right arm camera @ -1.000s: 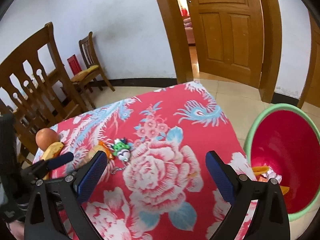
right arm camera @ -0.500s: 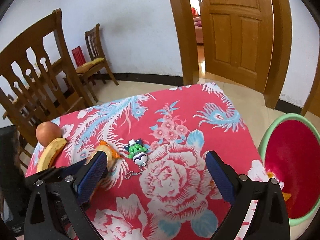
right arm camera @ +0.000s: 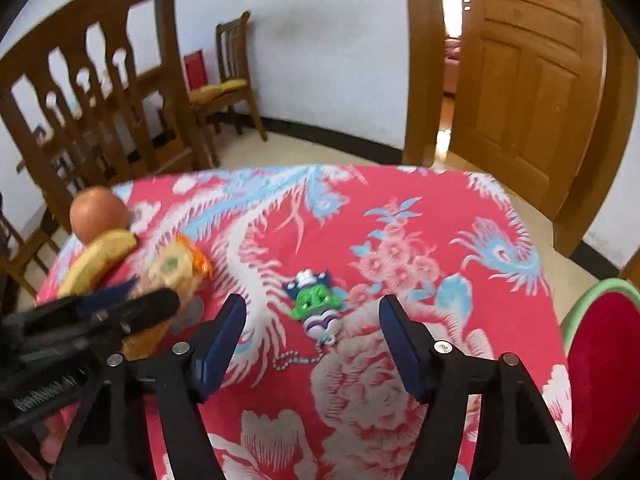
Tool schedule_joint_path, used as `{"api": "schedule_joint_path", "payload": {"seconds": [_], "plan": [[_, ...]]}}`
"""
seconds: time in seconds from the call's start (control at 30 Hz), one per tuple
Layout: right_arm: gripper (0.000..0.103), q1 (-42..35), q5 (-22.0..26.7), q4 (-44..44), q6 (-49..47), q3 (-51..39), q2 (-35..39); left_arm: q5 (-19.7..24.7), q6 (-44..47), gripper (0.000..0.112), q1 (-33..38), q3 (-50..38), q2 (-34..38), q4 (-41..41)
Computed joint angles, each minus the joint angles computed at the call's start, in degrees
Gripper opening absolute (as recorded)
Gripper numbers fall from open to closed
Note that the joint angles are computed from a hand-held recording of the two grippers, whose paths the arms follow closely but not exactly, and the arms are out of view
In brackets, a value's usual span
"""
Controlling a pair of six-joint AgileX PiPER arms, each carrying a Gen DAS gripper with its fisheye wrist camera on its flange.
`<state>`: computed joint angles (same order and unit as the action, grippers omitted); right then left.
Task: Collect trash
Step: 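Grasp the snack bag with the left tool while the right tool grasps the green keychain, then carry the snack bag and green keychain over the red bin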
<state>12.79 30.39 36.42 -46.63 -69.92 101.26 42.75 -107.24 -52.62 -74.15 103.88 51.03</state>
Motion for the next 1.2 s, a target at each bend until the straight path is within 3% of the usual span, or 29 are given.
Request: {"api": "schedule_joint_path", "payload": {"seconds": [0.1, 0.17, 0.23, 0.53, 0.87, 1.2], "plan": [[0.062, 1.5, -0.7, -6.6, 5.4, -0.6, 1.2, -0.8, -0.1, 0.040, 0.2, 0.3, -0.2, -0.1], [0.033, 0.8, -0.1, -3.4, 2.0, -0.3, 0.9, -0.6, 0.1, 0.040, 0.1, 0.1, 0.0, 0.0], [0.021, 0.4, -0.2, -2.4, 1.4, 0.1, 0.7, -1.2, 0.2, 0.040, 0.3, 0.3, 0.0, -0.2], [0.021, -0.1, -1.4, 1.8, -2.5, 2.6, -1.7, -1.4, 0.4, 0.040, 0.5, 0.4, 0.1, -0.6], [0.021, -8.2, 6.0, 20.0, -17.0, 5.8, -6.4, 0.1, 4.3, 0.040, -1.5, -4.4, 1.9, -0.8], [0.021, -13.9, 8.4, 19.9, -16.6, 6.5, -8.2, 3.0, 10.6, 0.040, -3.6, -13.6, 6.0, -3.7]]}}
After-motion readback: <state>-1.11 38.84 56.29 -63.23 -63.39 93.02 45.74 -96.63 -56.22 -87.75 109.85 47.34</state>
